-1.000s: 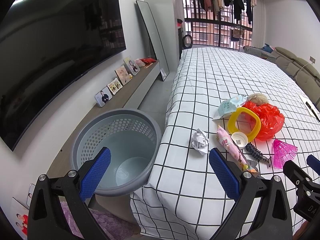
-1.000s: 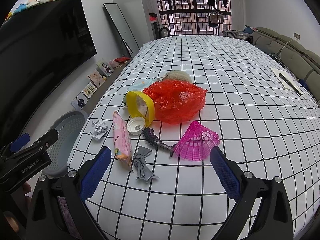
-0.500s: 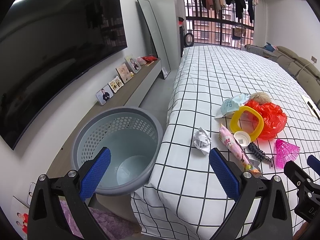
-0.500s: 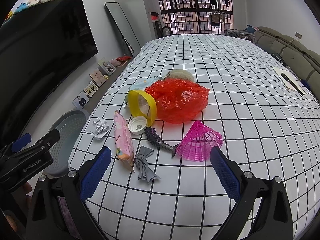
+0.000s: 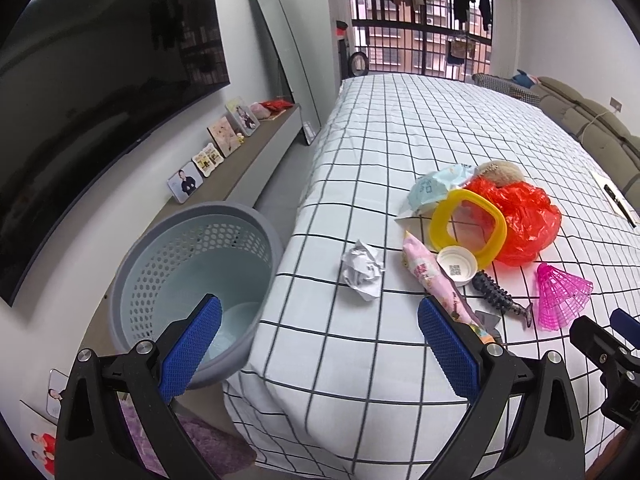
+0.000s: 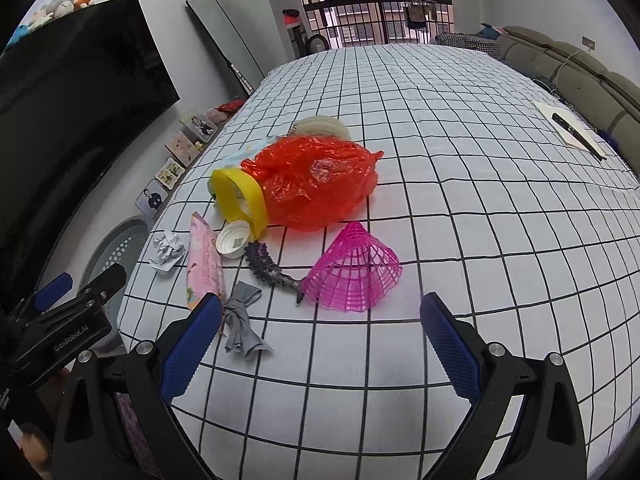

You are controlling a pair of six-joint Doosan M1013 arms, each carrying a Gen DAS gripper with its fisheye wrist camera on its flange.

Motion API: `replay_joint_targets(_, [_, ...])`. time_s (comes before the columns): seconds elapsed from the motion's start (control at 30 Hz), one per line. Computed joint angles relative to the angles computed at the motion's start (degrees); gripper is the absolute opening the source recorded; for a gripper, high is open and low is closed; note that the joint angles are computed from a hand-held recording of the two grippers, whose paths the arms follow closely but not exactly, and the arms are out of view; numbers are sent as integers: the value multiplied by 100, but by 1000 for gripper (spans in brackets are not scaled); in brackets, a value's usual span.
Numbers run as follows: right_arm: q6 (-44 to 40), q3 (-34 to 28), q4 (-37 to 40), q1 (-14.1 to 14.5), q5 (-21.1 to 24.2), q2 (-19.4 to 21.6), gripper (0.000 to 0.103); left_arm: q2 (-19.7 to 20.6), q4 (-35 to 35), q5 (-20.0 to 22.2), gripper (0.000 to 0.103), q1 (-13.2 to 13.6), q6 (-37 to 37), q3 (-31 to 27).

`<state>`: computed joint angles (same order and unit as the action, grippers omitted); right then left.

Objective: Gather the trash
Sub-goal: 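Grasp the pink shuttlecock with the right tool while the left tool grasps the pink wrapper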

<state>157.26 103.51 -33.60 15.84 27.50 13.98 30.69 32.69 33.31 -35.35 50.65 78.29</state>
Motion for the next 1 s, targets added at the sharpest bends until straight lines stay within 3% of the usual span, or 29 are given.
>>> replay_joint_targets(0.47, [-1286,-375,1153,-418,261,308,95,348,-436,289,97,-52,224,-490])
replay_joint_targets(0.87, [-1930,-556,1707,-558,463,576,94,485,-528,519,97,-116,306,-695])
replay_joint_targets(0.9, [-1942,-547,1696,-552,442,577,93,489,-544,526,97,-118,327,-698])
replay_joint_targets(1.0, [-1978,-540,1661,-537,444,583,77,495,-562,545,97,-131,355,-698])
